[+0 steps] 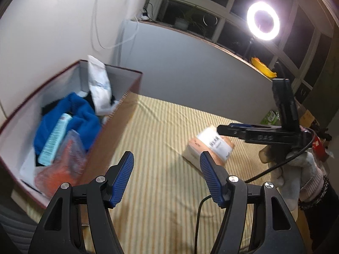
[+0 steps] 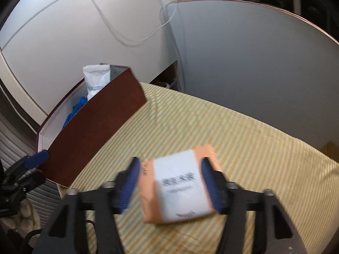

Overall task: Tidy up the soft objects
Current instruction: 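Move both grippers back to the orange-and-white tissue pack on the bed, then close both grippers on the sides of the tissue pack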

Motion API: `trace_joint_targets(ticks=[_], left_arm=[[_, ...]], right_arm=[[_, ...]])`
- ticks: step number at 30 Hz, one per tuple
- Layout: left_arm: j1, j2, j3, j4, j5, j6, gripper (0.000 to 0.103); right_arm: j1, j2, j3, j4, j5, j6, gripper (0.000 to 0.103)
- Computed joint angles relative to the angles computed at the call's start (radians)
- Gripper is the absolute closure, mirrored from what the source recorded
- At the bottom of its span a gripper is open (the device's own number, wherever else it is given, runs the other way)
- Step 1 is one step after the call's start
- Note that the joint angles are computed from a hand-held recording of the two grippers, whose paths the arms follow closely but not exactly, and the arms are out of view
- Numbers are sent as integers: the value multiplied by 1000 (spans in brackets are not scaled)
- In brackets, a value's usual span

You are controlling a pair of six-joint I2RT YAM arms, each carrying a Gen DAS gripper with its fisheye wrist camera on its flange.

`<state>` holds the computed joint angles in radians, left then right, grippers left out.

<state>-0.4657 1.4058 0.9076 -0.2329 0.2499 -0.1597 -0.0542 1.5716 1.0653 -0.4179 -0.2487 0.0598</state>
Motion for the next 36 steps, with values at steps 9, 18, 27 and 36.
trace_joint_targets(ticks=[9, 18, 27, 36], left_arm=[[-95, 142, 46, 20, 8, -61, 35], [-142, 301, 173, -19, 39, -96, 35], [-165, 400, 267, -63, 56, -96, 35], [-171, 418, 275, -67, 80, -88, 37]], right_arm=[[-138, -13, -43, -33, -97, -94, 35], [-195, 64, -43, 1, -219, -90, 35], [-196, 135, -18, 5, -296, -78, 35], [-191, 147, -17, -2, -321, -73, 43]])
